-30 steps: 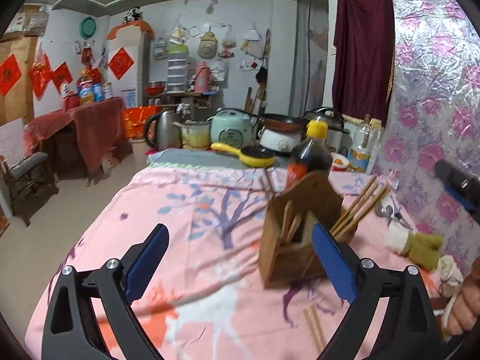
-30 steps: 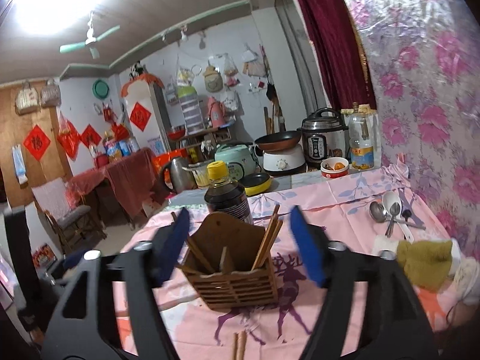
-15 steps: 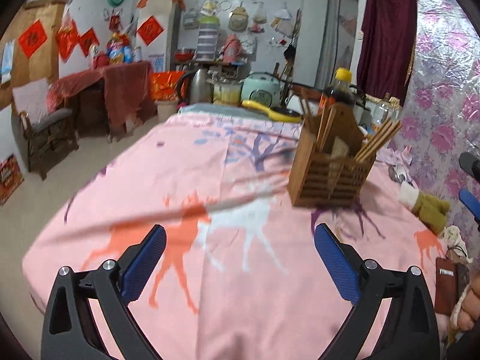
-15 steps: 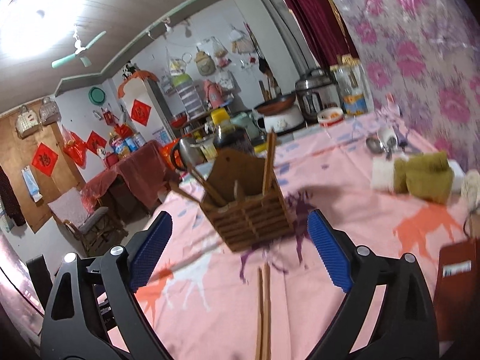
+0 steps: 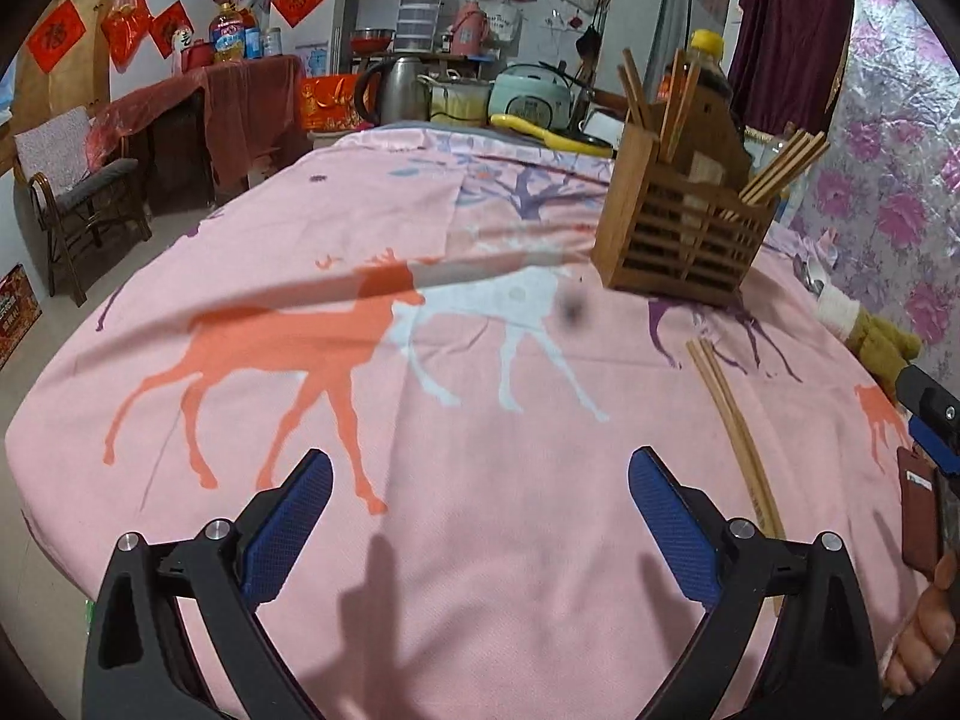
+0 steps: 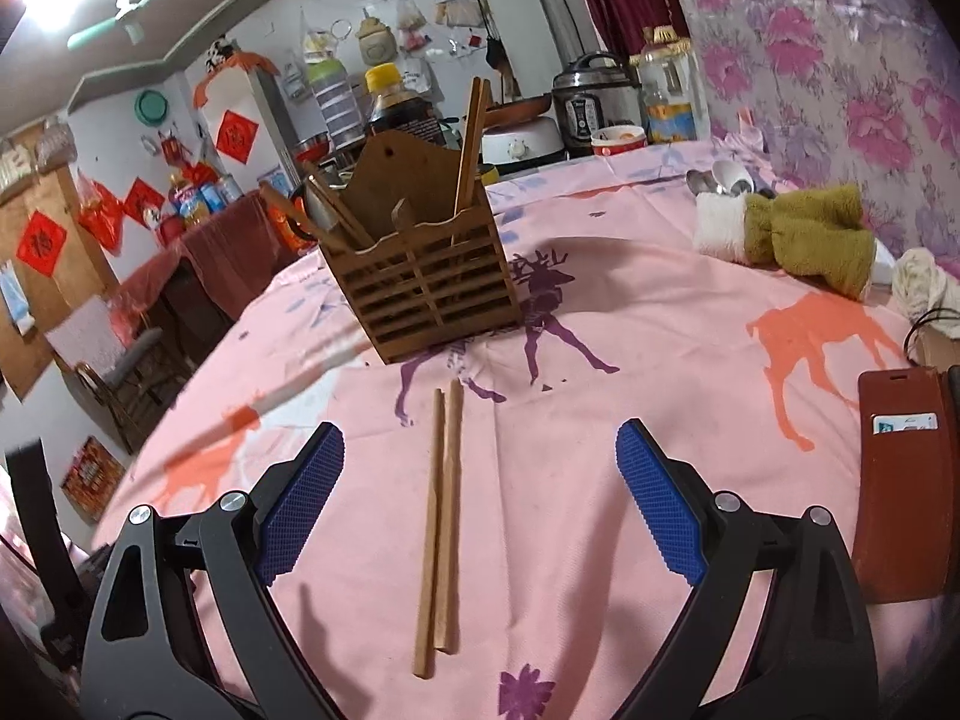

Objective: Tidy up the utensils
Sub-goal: 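Move both open tools back over the remaining chopsticks on the sheet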

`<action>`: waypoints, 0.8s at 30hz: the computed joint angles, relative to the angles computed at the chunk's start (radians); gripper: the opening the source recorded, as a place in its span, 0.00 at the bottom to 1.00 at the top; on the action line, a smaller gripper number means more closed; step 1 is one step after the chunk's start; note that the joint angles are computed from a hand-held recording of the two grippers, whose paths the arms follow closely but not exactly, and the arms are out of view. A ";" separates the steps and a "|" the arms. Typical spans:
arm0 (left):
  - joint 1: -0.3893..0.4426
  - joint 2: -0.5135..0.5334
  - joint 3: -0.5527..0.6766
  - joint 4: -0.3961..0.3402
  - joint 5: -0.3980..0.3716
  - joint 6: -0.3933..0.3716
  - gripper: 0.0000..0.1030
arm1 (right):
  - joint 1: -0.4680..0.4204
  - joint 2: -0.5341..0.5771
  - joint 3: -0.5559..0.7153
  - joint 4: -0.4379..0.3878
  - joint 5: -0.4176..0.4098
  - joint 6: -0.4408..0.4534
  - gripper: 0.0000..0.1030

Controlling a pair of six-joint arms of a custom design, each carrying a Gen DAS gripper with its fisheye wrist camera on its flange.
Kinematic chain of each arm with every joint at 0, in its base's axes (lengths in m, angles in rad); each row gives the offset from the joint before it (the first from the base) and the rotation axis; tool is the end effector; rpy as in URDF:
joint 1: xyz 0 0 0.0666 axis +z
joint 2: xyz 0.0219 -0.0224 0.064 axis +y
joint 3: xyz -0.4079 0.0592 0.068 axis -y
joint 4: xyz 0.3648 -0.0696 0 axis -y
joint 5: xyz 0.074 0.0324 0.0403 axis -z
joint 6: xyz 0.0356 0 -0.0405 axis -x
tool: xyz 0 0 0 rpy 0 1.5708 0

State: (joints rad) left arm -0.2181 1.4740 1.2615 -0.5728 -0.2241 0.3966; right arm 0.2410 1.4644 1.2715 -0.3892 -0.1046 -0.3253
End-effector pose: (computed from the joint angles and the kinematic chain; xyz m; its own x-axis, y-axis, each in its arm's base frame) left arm 0.4737 -0.0973 0.3892 -0.6589 -0.2397 -0.7130 -0.2136 0.9685 -0.1282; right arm 0.4804 0.1215 0.4132 -0.6088 0.1777 -0.7732 -0.1345 0.9374 0.3214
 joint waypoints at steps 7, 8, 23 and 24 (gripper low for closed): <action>-0.018 0.016 0.004 -0.011 -0.011 -0.009 0.94 | -0.006 -0.014 -0.042 0.023 0.008 0.026 0.86; -0.019 0.018 0.003 -0.010 -0.011 -0.011 0.94 | -0.008 -0.012 -0.043 0.020 0.007 0.025 0.86; -0.015 0.026 -0.011 0.001 0.005 -0.002 0.94 | -0.015 -0.012 -0.050 0.014 -0.007 0.018 0.86; -0.015 0.027 -0.012 0.001 0.005 -0.003 0.94 | -0.017 -0.012 -0.052 0.015 -0.008 0.020 0.86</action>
